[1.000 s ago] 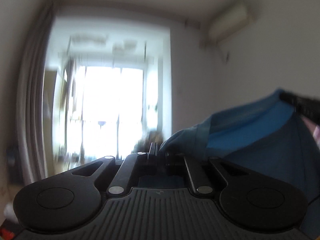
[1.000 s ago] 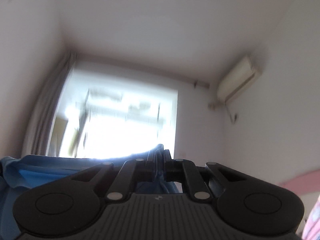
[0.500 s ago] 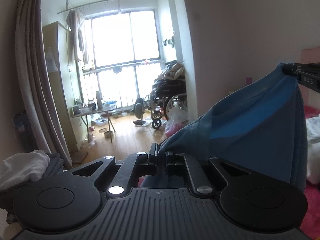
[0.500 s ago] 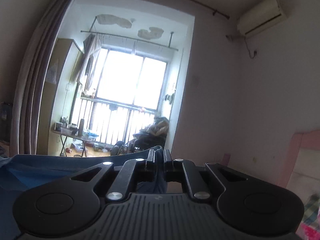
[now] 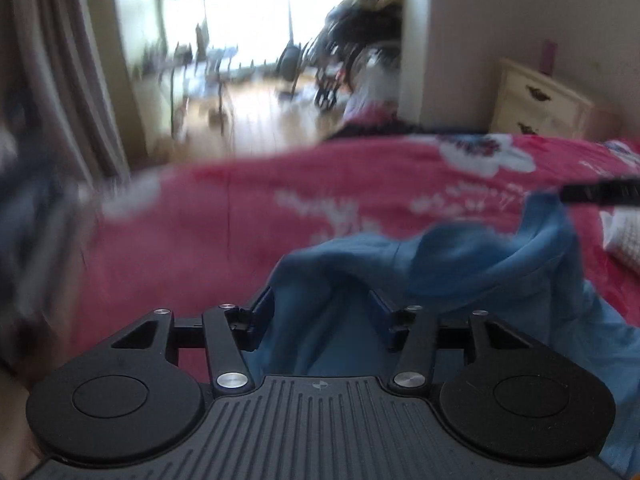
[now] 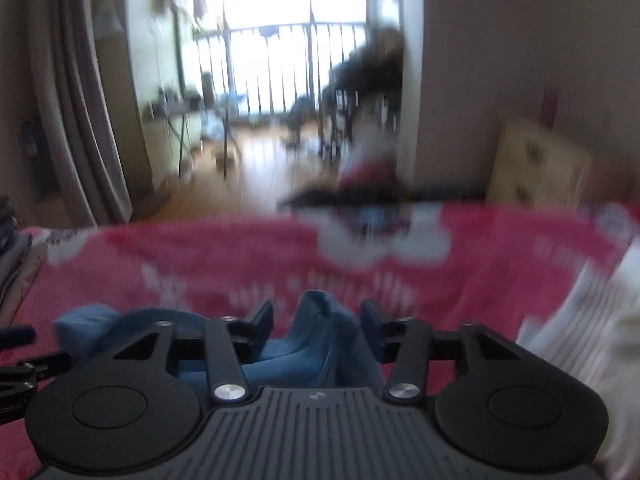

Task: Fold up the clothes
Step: 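Raise the T-shirt high with both grippers and shake it out, then lay the T-shirt flat on the blanket with both grippers holding the hem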

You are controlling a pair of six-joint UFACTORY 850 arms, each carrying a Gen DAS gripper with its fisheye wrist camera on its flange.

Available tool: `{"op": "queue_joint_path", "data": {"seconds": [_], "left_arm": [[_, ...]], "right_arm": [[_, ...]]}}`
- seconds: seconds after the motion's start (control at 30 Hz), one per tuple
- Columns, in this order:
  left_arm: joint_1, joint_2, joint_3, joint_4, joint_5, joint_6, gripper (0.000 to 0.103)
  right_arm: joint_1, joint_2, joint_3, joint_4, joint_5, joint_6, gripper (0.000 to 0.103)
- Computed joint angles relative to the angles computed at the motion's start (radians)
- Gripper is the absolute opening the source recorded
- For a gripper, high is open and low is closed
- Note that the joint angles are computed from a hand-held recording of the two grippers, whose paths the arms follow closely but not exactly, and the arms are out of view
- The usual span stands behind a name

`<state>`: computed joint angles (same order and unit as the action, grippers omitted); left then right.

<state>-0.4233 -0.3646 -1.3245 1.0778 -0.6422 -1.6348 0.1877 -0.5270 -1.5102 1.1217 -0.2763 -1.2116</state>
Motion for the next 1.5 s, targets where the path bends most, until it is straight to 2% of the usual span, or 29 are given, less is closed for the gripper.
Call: {"op": "queue_joint_path", "data": {"seconds": [0.03,0.1,0.2,0.33,0.43,0.53,0.67,0.8,0.9,1.0,1.1,1.23,1.3,1.33,1.43,1.5], "left_arm": [[0.019,0.007,0.018,-0.041,0.034,-0.022,0.058],[0.046,0.048,0.061,-0.08,0.098,-0.085,0.066],[0.048,0.11,0.108,-0.065,0.125,-0.169,0.07],[0.026,0.21,0.156,-0.026,0.126,-0.19,0.073],[0.011,0.311,0.221,-0.005,0.149,-0.165,0.08],[-0.012,0.42,0.283,-0.045,0.158,-0.078,0.082],[-0.057,0.545,0.339,-0.196,0.123,0.106,0.084],[-0.09,0.616,0.385,-0.49,0.105,0.413,0.086],[-0.134,0.639,0.437,-0.684,0.104,0.572,0.086],[-0.183,0.642,0.493,-0.877,0.115,0.713,0.083],[-0.219,0.616,0.549,-1.05,0.159,0.802,0.071],[-0.269,0.589,0.582,-1.058,0.198,0.762,0.052],[-0.287,0.579,0.592,-1.026,0.218,0.713,0.047],[-0.295,0.575,0.596,-1.001,0.227,0.678,0.039],[-0.307,0.57,0.605,-0.959,0.242,0.606,0.026],[-0.311,0.57,0.607,-0.954,0.251,0.594,0.023]], "right_arm": [[-0.011,-0.013,-0.002,-0.078,-0.018,0.105,0.054],[-0.032,-0.045,-0.032,-0.108,-0.071,0.196,0.055],[-0.061,-0.06,-0.027,0.038,-0.115,0.129,0.058],[-0.116,-0.023,-0.011,0.101,-0.224,0.121,0.059],[-0.207,0.097,0.068,0.081,-0.394,0.098,0.059],[-0.266,0.195,0.153,0.052,-0.521,0.059,0.059],[-0.301,0.327,0.279,-0.008,-0.647,-0.009,0.059],[-0.288,0.479,0.42,-0.092,-0.743,-0.199,0.059],[-0.239,0.586,0.525,-0.172,-0.797,-0.378,0.059],[-0.179,0.657,0.6,-0.226,-0.792,-0.467,0.059],[-0.134,0.643,0.596,-0.22,-0.755,-0.426,0.058],[-0.071,0.552,0.508,-0.187,-0.676,-0.279,0.058],[-0.038,0.501,0.462,-0.178,-0.632,-0.214,0.056],[-0.021,0.476,0.44,-0.174,-0.608,-0.188,0.053],[0.037,0.413,0.397,-0.132,-0.543,-0.162,0.05],[0.082,0.386,0.379,-0.109,-0.488,-0.186,0.049]]}}
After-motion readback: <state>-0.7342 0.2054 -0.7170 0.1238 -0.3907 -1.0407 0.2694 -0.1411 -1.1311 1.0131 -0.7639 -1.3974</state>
